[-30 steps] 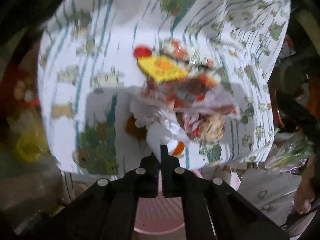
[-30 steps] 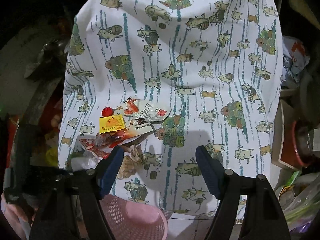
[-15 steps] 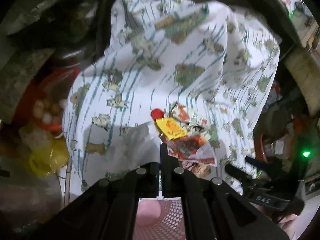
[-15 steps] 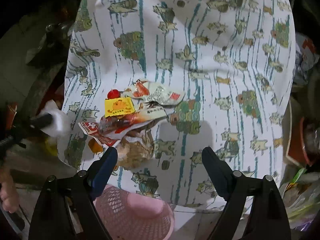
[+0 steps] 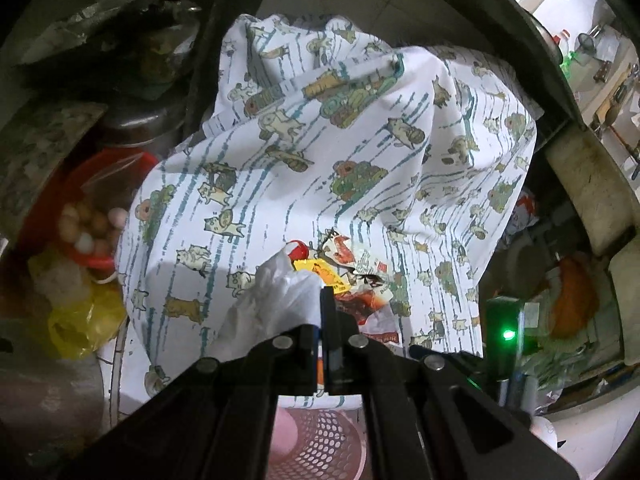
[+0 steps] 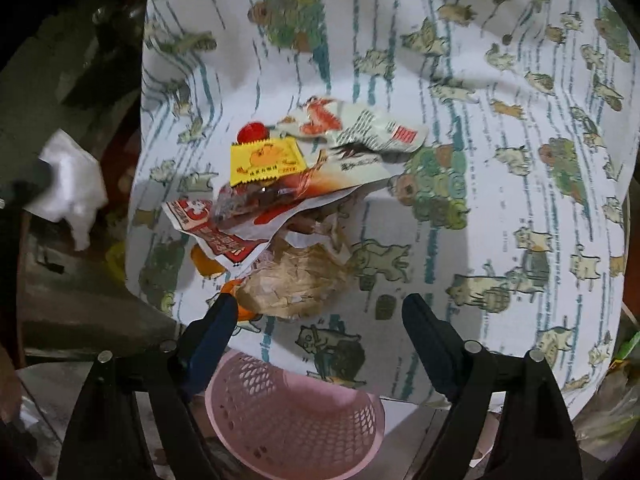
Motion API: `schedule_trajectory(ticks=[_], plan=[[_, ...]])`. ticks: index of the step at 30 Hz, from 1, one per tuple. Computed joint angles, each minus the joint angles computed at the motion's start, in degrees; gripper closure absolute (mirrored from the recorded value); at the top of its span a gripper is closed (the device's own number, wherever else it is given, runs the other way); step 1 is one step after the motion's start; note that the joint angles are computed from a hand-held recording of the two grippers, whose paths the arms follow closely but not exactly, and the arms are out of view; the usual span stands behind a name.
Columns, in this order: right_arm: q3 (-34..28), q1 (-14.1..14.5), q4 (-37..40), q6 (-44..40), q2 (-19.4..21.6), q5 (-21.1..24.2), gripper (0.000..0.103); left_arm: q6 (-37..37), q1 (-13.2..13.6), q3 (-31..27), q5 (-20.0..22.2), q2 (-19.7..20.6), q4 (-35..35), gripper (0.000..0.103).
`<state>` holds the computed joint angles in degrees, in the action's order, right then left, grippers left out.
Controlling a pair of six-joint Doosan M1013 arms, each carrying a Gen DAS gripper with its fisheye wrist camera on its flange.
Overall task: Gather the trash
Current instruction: 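Grasp the white tissue with the left gripper while the right grasps crumpled brown paper, then lift both held pieces over the pink wastebasket and open both grippers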
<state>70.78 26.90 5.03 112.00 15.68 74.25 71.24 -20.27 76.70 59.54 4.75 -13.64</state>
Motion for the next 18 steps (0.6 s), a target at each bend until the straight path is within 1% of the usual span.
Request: schedule_trajectory(ticks=[2,3,4,5,6,9,12,18], plan=[[0.02,0.17,0.19,-0.07,0.32,-0.49,0.021,-0.61,-0.33,0.12,-0.41,-0.22,1.89,0.102],[-0.01,0.45,-0.58,0.15,0.46,-0.84,0.025,-0.79,-0.45,0.13,-0.41,-0.28,2.73,0.102],[-0.1,0.81,-1.95,0.5,0.59,-1.12,0.027,-0.88,-0.5,0.2,-0.39,-0.33,3.41,0.102],[-0.14,1.09,-3.2,0.94,0.68,-1.2,0.032,-0.92,-0.42,0.33,-0.24,-0.36,3.69,0.102],[-0.21,1.35,-4.48,1.47,0.77,-1.14,0.041,-1.15,-0.36,0.44,-0.22,-0.39,3.78,0.102],[-0.17,1.47,-6.14,3.4,0.55,-0.46,0.049,-1.65,-0.53,0.72,-0.26,-0.56,5.32,0.102],[-0.37,1.74,-9.47,5.94,0.09,0.93,0.052,-2.1,-0.96,1.06,-0.68,-1.06,7.3,0.102],[0.27,1.47,-18.01,11.06,-1.29,3.14,0.054,-2.89,-1.09,1.63,-2.0,-1.96,7.81,0.102]])
